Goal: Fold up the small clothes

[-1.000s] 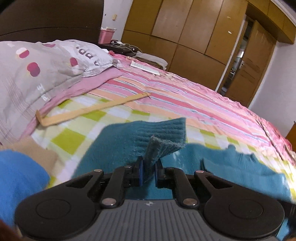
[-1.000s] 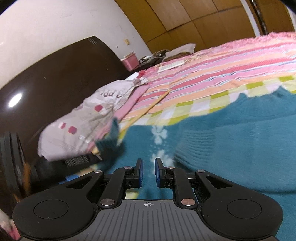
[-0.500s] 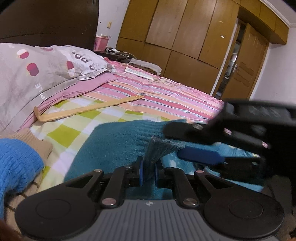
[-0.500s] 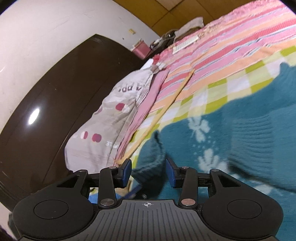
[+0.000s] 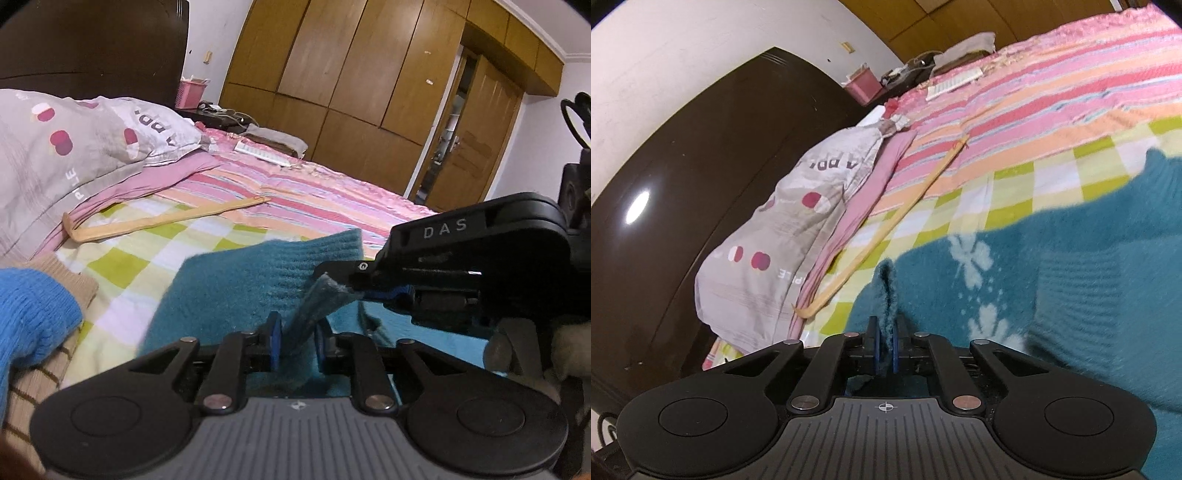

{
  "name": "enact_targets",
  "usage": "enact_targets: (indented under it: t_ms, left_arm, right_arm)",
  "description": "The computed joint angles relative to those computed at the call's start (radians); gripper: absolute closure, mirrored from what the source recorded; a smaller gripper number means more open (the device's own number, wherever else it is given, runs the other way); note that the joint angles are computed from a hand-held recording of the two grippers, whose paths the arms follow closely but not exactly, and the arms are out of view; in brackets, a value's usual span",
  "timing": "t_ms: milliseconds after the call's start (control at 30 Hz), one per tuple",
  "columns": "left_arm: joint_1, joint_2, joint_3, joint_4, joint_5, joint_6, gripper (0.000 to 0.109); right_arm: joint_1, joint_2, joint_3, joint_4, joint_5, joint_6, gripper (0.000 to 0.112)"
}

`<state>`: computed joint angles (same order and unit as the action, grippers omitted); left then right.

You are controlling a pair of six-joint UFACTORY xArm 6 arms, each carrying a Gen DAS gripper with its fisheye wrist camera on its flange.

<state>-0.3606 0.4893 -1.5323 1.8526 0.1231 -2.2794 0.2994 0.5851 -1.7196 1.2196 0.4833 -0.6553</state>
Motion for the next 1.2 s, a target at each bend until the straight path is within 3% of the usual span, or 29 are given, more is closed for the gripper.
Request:
enact_targets:
  t_ms: [100,167,300,1200]
  left_arm:
    - [-0.012,-0.027,0.020,0.095,-0.002,-0.110,0.078]
    - [-0.020,-0.036,0.034,0.097,0.007,-0.116,0.078]
    - [-0.027,-0.024,0.045,-0.041,0.030,0.025,0.078]
    - [-0.103,0.083,-0.068,-0.375,0.095,0.456,0.078]
  right_arm:
    - [-0.006,-0.022,0.021,-0.006,-0.021,-0.016,0.106]
    - [-0.018,-0.031,0.027,-0.006,-0.034,-0.008,0.106]
    - [-0.040,-0.050,0.043,-0.004,-0.055,-0.001,0.106]
    - [-0.204,-0.161,0.139,-0.071,-0.090,-0.067,0.106]
